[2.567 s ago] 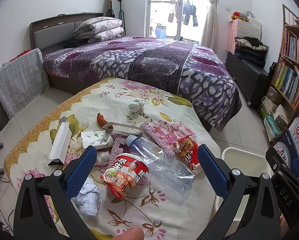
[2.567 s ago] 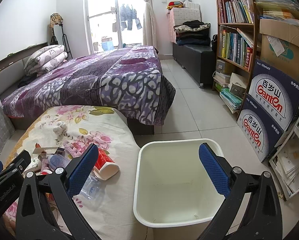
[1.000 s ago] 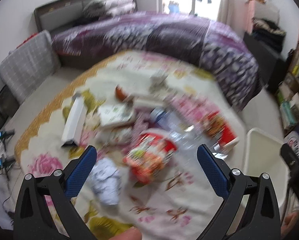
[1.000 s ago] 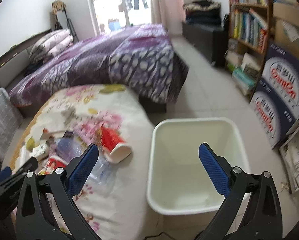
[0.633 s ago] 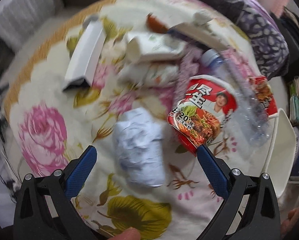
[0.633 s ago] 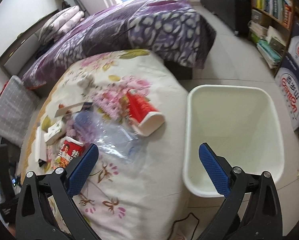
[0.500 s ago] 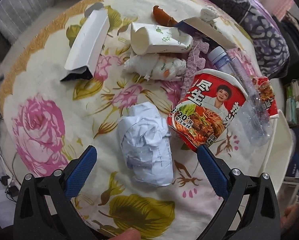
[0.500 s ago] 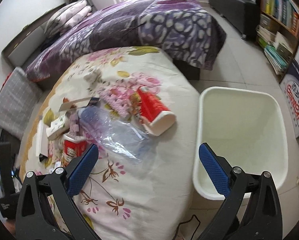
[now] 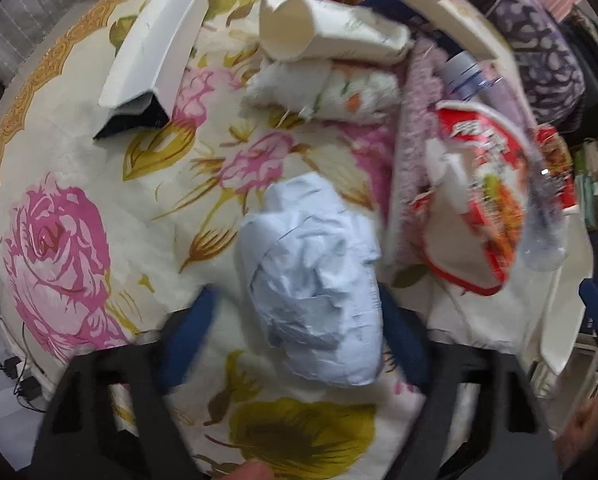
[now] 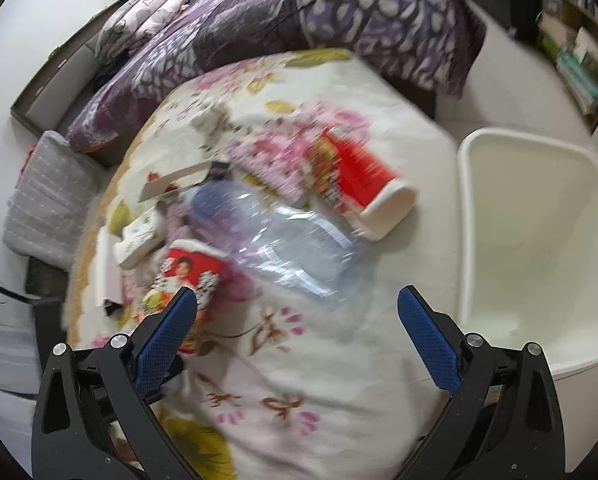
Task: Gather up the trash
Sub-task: 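Grasp the crumpled white paper with the left gripper while the right gripper approaches the red noodle cup, then close the right gripper on the red noodle cup and lift it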
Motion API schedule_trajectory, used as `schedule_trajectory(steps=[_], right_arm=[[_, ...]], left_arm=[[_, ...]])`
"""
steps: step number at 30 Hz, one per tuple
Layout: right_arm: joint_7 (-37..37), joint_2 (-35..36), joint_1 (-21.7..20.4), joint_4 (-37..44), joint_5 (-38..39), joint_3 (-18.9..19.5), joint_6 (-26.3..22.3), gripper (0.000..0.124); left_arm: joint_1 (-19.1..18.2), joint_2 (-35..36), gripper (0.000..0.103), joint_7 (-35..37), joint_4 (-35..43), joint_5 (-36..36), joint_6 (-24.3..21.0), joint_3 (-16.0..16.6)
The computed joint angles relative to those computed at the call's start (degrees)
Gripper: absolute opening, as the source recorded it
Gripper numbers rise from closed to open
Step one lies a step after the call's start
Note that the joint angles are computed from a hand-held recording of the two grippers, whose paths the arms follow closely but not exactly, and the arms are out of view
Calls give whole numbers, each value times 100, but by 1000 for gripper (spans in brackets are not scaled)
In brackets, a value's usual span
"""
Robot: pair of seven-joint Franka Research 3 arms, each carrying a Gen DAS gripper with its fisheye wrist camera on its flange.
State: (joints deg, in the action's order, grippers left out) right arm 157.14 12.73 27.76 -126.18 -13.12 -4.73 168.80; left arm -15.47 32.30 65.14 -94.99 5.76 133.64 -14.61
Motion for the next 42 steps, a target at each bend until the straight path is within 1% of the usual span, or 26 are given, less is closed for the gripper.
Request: schedule_trajectory(steps=[1, 2, 4, 6, 8, 10, 11, 12, 16, 17, 18, 19, 20, 21, 24, 25, 27, 30, 31, 33, 36, 37, 39, 40, 41, 42], right_arm=[[-203, 87, -129, 66, 281, 189, 74, 96], [-315, 165, -169, 137, 471, 277, 112, 96], [-737, 381, -363, 322, 1070, 593, 240, 96], [-1084, 582, -519, 497, 1600, 851, 373, 96], [-1297, 754, -566, 697, 1927, 958, 401, 96], [-1617, 958, -718, 932, 2263, 1148, 401, 96], [-1642, 1032, -657, 1034, 2337, 1102, 354, 96], [-1775, 1111, -718, 1120, 2495, 1182, 357, 96], [-2569, 1493, -1306, 1456, 3334, 1917, 419, 94], [-2703, 1534, -1348, 1505, 3444, 1981, 397, 89], [-2852, 1593, -1388, 1572, 3540, 2043, 362, 77], [-3162, 1694, -1563, 1671, 3679, 2257, 300, 68], [-3454, 1758, -1722, 1724, 3825, 2452, 274, 47], [-3573, 1766, -1709, 1755, 3875, 2446, 227, 39], [-3555, 1614, -1214, 1681, 3762, 1943, 334, 31], [-3561, 1537, -1050, 1627, 3727, 1777, 413, 31], [-3552, 1391, -752, 1493, 3706, 1475, 592, 30], [-3332, 1131, -206, 1212, 3483, 868, 837, 30], [-3115, 1033, 174, 1096, 3260, 434, 947, 30], [-2736, 897, 790, 930, 2878, -274, 1088, 30], [-2301, 732, 1548, 686, 2432, -1164, 1276, 30], [-2164, 689, 1867, 594, 2286, -1537, 1343, 30], [-1978, 642, 2346, 508, 2094, -2093, 1380, 30], [-1893, 614, 2697, 417, 2029, -2471, 1413, 30], [-1541, 567, 2848, 338, 1638, -2685, 1445, 30], [-1582, 525, 2846, 283, 1646, -2699, 1508, 30]], left_arm=[[17, -77, 59, -1, -105, 12, 133, 6], [86, -142, 46, 70, -200, -60, 203, -35], [170, -253, 45, 121, -338, -175, 331, -67], [145, -445, 45, -43, -542, -58, 503, 52], [173, -600, 44, -190, -698, 29, 643, 138], [253, -664, 44, -225, -759, -2, 722, 132], [305, -698, 44, -219, -783, -43, 748, 122], [336, -732, 44, -231, -817, -62, 783, 120], [389, -849, 44, -314, -965, -46, 900, 140], [425, -874, 45, -279, -979, -64, 901, 132], [437, -934, 45, -275, -1069, -64, 936, 127], [404, -900, 45, -319, -1020, -28, 923, 137], [397, -914, 45, -344, -1028, -1, 925, 148], [316, -813, 45, -455, -898, 79, 906, 173], [263, -691, 44, -578, -718, 157, 966, 182], [243, -653, 45, -621, -677, 181, 1014, 183], [246, -757, 45, -683, -784, 224, 1217, 184], [162, -873, 45, -851, -878, 423, 1568, 236], [125, -907, 45, -919, -907, 514, 1686, 260], [-25, -996, 45, -1167, -987, 856, 1983, 384], [-256, -1114, 45, -1641, -1089, 1472, 2344, 599], [-301, -1132, 45, -1770, -1095, 1628, 2413, 636], [-338, -1172, 45, -1958, -1126, 1846, 2572, 656], [-341, -1184, 45, -2022, -1141, 1912, 2628, 648], [-358, -1175, 45, -2083, -1122, 1982, 2665, 644], [-374, -1175, 45, -2131, -1120, 2048, 2694, 641]])
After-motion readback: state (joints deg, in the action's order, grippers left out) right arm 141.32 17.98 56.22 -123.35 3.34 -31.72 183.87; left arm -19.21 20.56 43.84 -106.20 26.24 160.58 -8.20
